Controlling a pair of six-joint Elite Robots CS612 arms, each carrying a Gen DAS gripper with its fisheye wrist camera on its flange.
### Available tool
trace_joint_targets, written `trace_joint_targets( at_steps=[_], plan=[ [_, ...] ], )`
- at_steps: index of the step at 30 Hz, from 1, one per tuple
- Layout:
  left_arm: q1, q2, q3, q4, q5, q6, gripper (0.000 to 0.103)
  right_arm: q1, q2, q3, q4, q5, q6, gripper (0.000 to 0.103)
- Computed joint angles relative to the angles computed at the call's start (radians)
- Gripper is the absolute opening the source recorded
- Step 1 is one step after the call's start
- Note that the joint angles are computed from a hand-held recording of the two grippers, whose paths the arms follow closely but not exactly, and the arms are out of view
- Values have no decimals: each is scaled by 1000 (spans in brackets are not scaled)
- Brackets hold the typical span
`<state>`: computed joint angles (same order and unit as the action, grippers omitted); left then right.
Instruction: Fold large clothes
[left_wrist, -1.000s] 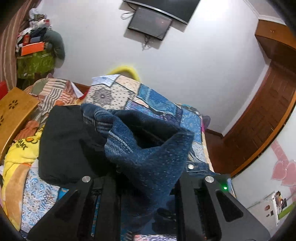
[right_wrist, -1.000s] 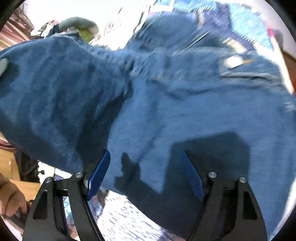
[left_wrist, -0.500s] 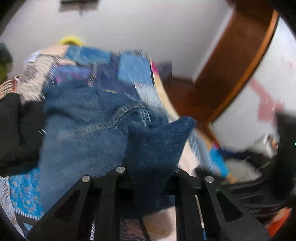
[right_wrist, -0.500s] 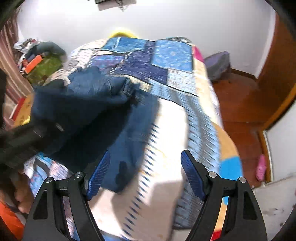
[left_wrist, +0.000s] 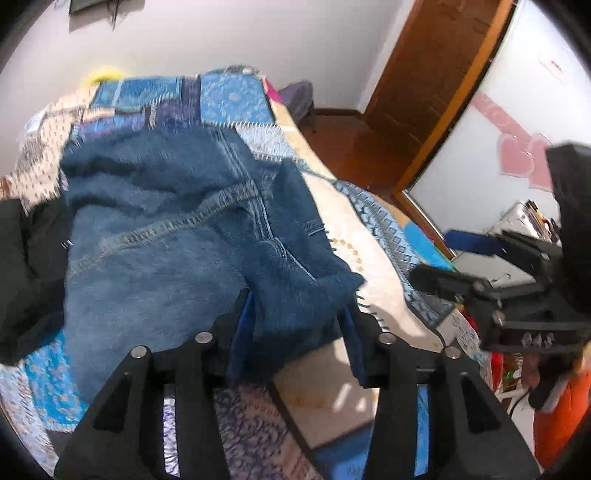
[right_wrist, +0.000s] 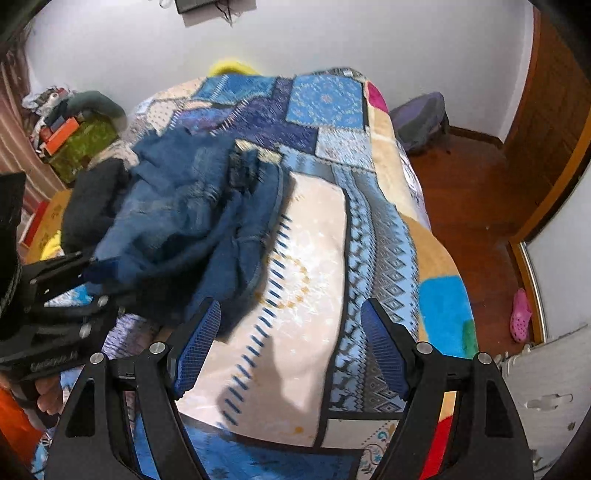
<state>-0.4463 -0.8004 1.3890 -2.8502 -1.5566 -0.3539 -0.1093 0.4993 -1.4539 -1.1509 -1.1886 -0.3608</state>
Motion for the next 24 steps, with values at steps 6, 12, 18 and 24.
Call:
trace_joint_targets(
  at_steps=[6, 12, 18, 24],
  plan=[
    [-4, -65, 96, -123, 151, 36, 67, 16, -10, 7, -34, 50, -2, 75],
    [29, -74, 117, -117, 274, 6, 73, 55, -19, 40, -57, 64, -29, 75],
    [61, -51, 115, -8, 250, -57, 73, 88, -20, 77, -25, 3, -77, 75],
    [75, -39, 151, -21, 193, -112, 75, 75, -2, 70, 26, -34, -69, 76]
  ],
)
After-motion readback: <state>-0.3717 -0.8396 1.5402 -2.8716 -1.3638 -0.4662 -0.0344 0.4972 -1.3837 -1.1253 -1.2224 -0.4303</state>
